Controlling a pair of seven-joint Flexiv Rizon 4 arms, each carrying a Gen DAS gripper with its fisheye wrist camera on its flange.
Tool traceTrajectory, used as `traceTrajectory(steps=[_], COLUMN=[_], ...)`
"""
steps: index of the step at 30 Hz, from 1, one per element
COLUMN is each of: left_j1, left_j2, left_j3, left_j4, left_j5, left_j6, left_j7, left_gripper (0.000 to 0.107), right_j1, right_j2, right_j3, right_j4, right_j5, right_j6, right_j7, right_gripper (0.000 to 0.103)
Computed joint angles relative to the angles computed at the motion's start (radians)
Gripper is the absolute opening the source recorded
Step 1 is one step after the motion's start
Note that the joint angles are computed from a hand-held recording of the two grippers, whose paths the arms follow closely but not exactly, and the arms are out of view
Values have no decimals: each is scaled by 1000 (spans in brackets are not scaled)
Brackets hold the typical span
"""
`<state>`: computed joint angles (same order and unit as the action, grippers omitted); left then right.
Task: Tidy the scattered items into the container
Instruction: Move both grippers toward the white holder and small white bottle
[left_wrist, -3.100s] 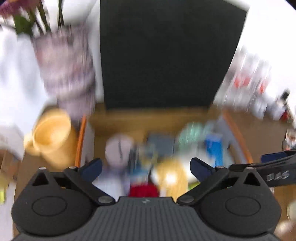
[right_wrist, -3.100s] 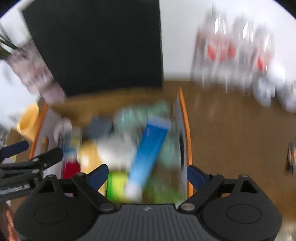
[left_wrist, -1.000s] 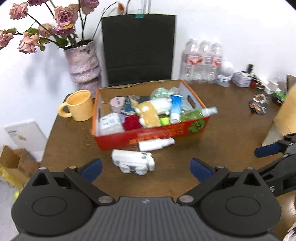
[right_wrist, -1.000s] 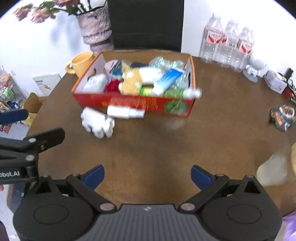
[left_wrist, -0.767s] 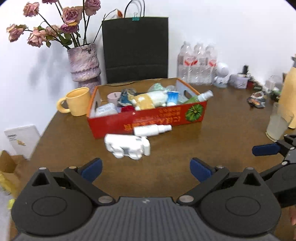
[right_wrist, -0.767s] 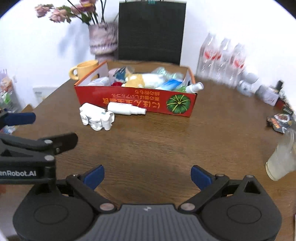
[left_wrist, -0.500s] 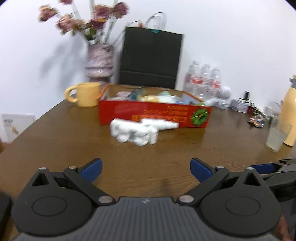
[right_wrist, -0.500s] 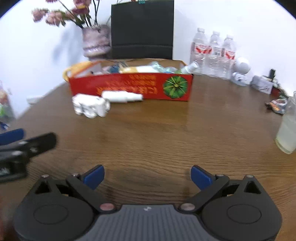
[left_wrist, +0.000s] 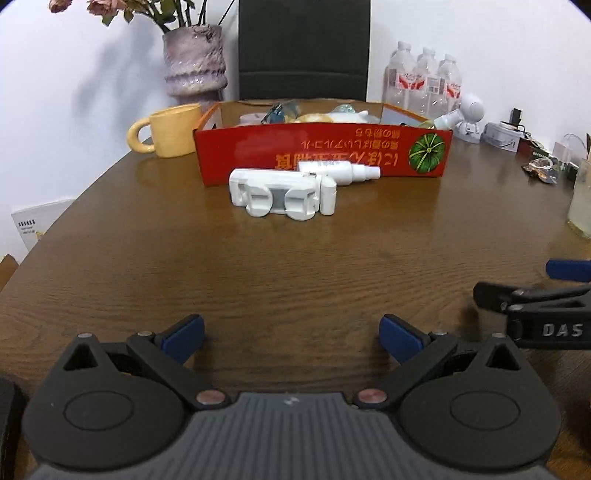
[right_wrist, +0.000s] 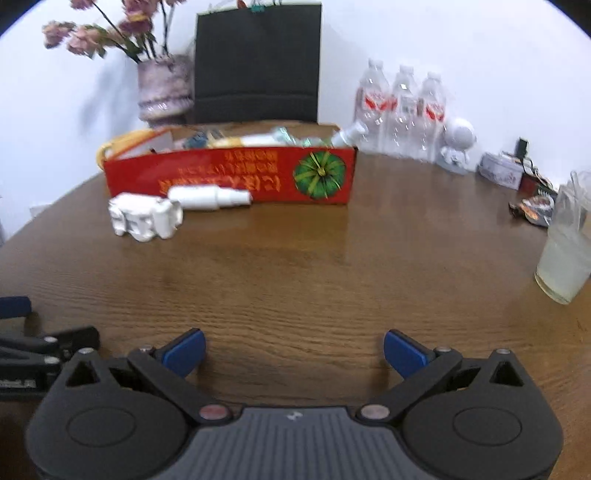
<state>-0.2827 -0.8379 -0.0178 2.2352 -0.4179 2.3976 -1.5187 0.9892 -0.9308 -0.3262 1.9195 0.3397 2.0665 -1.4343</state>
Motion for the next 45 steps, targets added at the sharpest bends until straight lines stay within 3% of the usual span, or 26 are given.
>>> traceTrajectory(steps=[2, 11, 15, 17, 20, 24, 26, 28, 31, 33, 35, 38, 39, 41, 43, 44, 45], left_j1=[5, 2, 143, 175, 181, -32, -42, -10, 2, 44, 106, 214, 199, 106, 69, 91, 106], left_j2=[-2, 0, 0, -30, -60, -101, -95, -64, -37, -14, 7, -3, -15, -42, -61, -64, -64], left_j3=[-2, 1, -40, -60, -70, 111, 134, 109, 99, 64, 27, -45, -41, 7, 17, -2, -15], left_j4=[0, -5, -79, -156, -278, -402, -382, -302, -157, -102, -84, -144, -181, -258, -307, -312, -310], left_j5=[5, 3, 232, 232, 181, -120, -98, -70, -125, -132, -34, 221, 234, 139, 76, 101, 108], left_j6=[1, -9, -90, -77, -168, -313, -310, -244, -73, -38, -27, -43, -65, -119, -156, -160, -163], left_j7=[-6, 1, 57, 21, -2, 90, 100, 120, 36, -18, -44, -50, -23, 64, 113, 98, 90], left_gripper=[103, 103, 103, 103, 103, 103, 103, 103, 103, 103, 103, 103, 103, 103, 103, 100, 88], right_j1=[-30, -13, -18, -23, -24, -26, -26, -26, -26, -28, -33, -42, -42, -41, -41, -47, -61], right_j2=[8, 0, -1, -2, -2, -2, -1, -1, -1, -2, -3, -4, -4, -5, -4, -2, 2], right_j3=[27, 10, 13, 16, 17, 18, 19, 19, 20, 21, 24, 30, 30, 29, 29, 35, 45], right_j4=[-2, -1, -8, -12, -13, -13, -12, -12, -12, -15, -19, -26, -27, -28, -24, -21, -22], right_j5=[-20, -14, -26, -33, -37, -38, -38, -38, -38, -41, -48, -59, -59, -58, -57, -64, -78], right_j6=[-10, -12, -15, -17, -17, -16, -15, -15, -14, -16, -17, -19, -20, -20, -17, -13, -15], right_j7=[7, 22, 22, 22, 24, 25, 25, 25, 26, 24, 23, 21, 22, 22, 22, 18, 13], right_gripper=[103, 103, 103, 103, 103, 103, 103, 103, 103, 103, 103, 103, 103, 103, 103, 103, 103])
